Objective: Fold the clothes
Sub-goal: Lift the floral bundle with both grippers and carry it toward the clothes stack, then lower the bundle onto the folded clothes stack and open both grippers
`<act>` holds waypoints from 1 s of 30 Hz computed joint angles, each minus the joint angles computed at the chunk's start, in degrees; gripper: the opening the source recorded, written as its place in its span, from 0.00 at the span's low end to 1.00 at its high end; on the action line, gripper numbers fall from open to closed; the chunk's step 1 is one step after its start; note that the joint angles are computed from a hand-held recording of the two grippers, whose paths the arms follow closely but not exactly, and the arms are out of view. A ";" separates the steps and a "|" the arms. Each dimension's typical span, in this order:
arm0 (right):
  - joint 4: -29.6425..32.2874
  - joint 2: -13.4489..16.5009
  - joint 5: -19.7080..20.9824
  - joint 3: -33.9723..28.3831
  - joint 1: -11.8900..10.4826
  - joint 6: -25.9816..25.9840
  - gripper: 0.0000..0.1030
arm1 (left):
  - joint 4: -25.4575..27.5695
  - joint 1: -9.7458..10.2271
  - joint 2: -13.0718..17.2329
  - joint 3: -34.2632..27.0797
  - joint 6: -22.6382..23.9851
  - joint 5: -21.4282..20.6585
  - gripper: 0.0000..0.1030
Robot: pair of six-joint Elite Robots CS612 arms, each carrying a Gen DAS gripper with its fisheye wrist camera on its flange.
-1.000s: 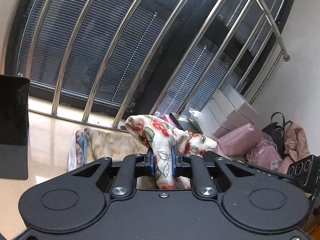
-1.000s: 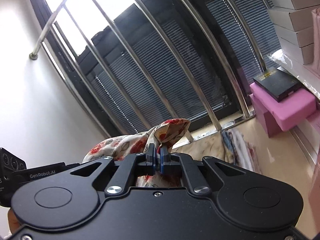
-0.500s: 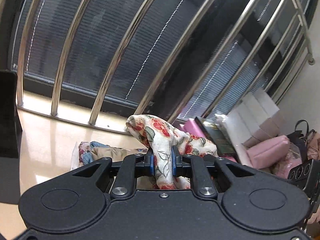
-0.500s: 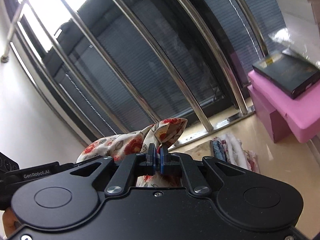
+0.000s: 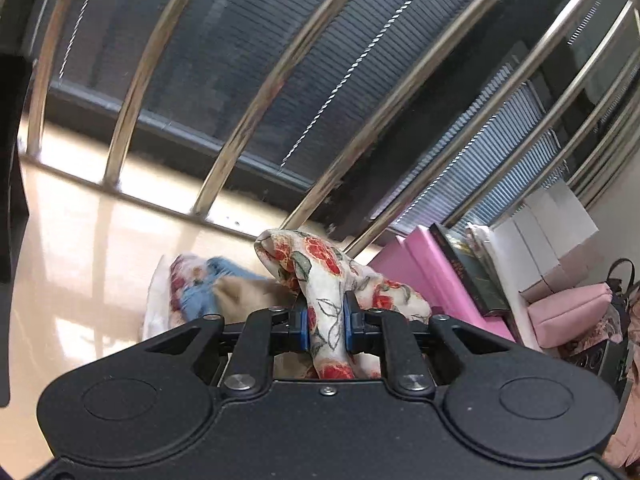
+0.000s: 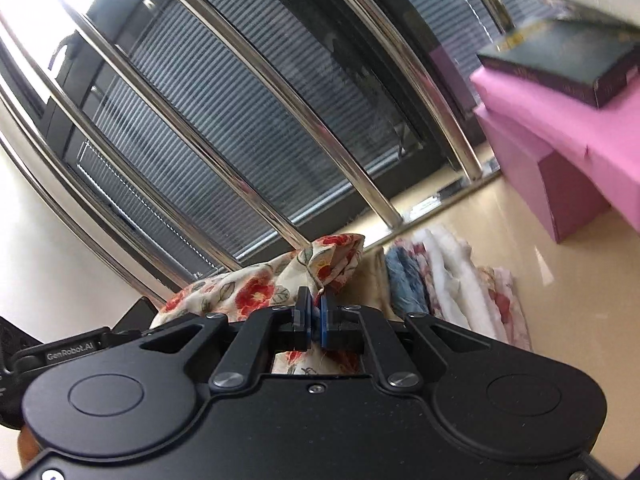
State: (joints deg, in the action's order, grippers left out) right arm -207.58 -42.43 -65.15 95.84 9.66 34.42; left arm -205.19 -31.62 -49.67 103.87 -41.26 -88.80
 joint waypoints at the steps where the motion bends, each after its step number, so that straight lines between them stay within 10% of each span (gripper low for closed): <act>1: -0.06 0.25 0.19 -0.12 -0.01 0.01 0.04 | -0.54 0.12 0.29 0.02 -0.28 -0.18 0.15; 8: -1.55 1.72 0.32 -0.60 0.08 -0.50 0.12 | -4.21 0.57 1.75 -0.10 -2.34 -0.82 0.25; 12: -3.53 2.21 0.22 -0.60 -0.12 1.21 0.28 | -5.42 0.08 1.55 0.25 -1.73 0.41 0.59; 13: -4.06 2.13 0.50 -0.38 -0.27 1.99 0.49 | -6.07 -0.21 1.35 0.52 -1.11 1.39 0.68; 20: -9.87 0.50 -4.33 2.11 0.03 0.75 0.59 | -14.11 -4.59 -0.20 2.80 9.22 18.19 0.95; 26: -15.50 0.17 -12.38 2.11 2.21 -3.30 0.60 | -13.85 -8.84 0.17 1.12 18.18 30.33 0.88; 30: -13.81 0.33 -19.63 0.65 4.67 -9.37 0.55 | -6.08 -10.90 0.61 -0.89 18.25 38.10 0.47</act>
State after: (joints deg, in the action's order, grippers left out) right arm -221.39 -42.10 -84.77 96.49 14.33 25.05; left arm -211.27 -42.51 -49.06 102.98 -23.01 -50.70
